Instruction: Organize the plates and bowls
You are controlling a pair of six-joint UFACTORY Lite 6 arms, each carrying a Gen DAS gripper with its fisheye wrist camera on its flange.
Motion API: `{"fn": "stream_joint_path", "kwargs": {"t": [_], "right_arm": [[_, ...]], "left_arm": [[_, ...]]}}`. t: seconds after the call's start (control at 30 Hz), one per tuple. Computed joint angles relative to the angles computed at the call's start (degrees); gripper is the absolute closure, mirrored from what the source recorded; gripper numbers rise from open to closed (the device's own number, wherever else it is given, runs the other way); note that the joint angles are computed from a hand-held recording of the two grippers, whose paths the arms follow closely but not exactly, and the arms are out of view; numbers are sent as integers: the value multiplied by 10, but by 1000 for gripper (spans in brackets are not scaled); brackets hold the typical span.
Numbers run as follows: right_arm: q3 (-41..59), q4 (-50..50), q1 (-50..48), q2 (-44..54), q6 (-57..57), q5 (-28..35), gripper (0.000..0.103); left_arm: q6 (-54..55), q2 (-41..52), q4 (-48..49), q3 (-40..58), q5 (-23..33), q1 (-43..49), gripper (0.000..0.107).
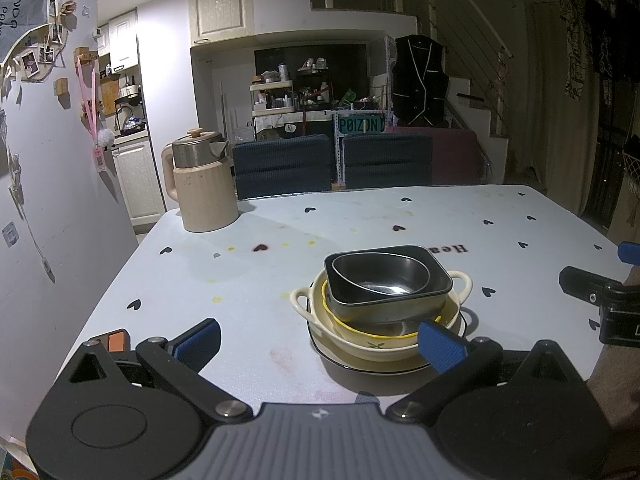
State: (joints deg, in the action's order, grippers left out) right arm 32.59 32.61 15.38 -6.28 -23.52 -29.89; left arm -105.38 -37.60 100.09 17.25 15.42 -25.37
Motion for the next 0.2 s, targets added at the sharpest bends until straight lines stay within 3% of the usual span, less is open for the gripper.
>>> {"fn": "stream_joint_path", "kwargs": {"t": [0.2], "right_arm": [[0, 0, 0, -1, 0, 0, 0]], "left_arm": [[-3, 7, 0, 5, 0, 4, 4]]}}
